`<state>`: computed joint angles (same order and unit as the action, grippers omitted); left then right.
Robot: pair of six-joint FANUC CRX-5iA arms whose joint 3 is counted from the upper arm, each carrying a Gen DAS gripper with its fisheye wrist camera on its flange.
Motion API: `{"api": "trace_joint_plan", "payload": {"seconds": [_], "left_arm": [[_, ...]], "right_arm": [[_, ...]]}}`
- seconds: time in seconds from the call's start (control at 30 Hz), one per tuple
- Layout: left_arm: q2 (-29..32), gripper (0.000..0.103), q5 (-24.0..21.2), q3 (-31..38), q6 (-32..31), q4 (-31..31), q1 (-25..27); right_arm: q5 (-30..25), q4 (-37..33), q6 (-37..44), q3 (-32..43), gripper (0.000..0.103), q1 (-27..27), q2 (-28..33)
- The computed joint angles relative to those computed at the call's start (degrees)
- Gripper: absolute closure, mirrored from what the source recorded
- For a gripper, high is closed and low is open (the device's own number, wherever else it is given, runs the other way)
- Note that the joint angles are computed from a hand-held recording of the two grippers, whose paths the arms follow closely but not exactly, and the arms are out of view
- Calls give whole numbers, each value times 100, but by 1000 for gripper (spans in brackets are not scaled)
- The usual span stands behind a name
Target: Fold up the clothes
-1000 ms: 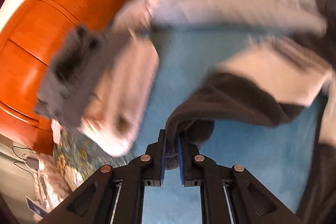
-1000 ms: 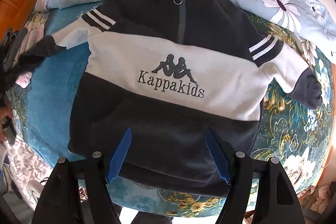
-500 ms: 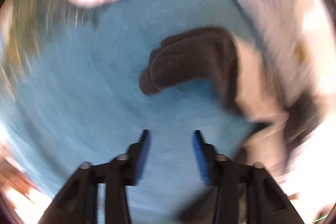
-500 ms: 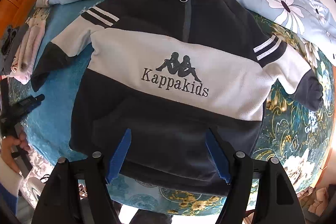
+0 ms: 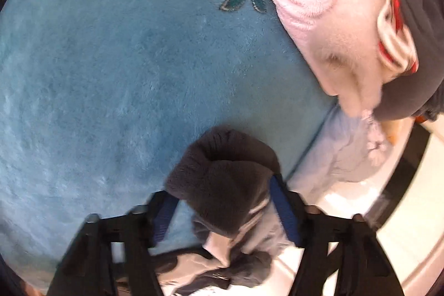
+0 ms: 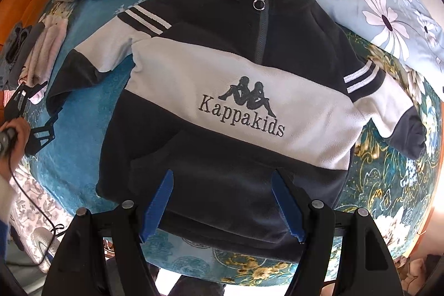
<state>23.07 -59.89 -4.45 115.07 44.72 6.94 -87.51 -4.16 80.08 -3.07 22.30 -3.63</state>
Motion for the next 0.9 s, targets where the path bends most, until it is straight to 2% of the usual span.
{"api": "trace_joint_plan", "payload": {"seconds": [0.1, 0.2, 0.3, 0.37, 0.43, 0.47, 0.53, 0.6, 0.7, 0.8, 0.9], "left_arm": [[269, 84, -652, 1081, -163, -1141, -186], [482, 90, -1145, 2455, -1196, -2566, -647], [425, 90, -844, 3095, -2421, -3584, -1086], [469, 90, -677, 3351, -2866, -4037, -1242], [333, 90, -385, 3221, -3269, -4826, -1465], [470, 90, -367, 3384, -3536, -5133, -1533], [856, 90, -639, 3842, -3863, -5571, -1676], [1168, 90, -920, 4157, -3916, -5871, -1717], [1571, 90, -1439, 4593, -3672, -6039, -1702], [1771, 87, -1818, 4843, -3330, -5930, -1623], [1873, 85, -2117, 4986, -3179, -5510, -1447]], "right_arm": [[-27, 15, 11, 62, 29, 35, 73], [-22, 1, 12, 178, 29, 49, 163], [4, 32, 53, 293, 29, 86, 251], [26, 49, 69, 347, 29, 96, 302], [45, 54, 69, 401, 29, 97, 349], [52, 51, 63, 421, 29, 94, 369], [57, 49, 55, 435, 29, 89, 387], [54, 67, 61, 412, 29, 85, 378], [36, 158, 53, 334, 29, 79, 343], [-10, 179, -50, 301, 29, 14, 302], [-14, 183, -208, 274, 29, -60, 229]]}}
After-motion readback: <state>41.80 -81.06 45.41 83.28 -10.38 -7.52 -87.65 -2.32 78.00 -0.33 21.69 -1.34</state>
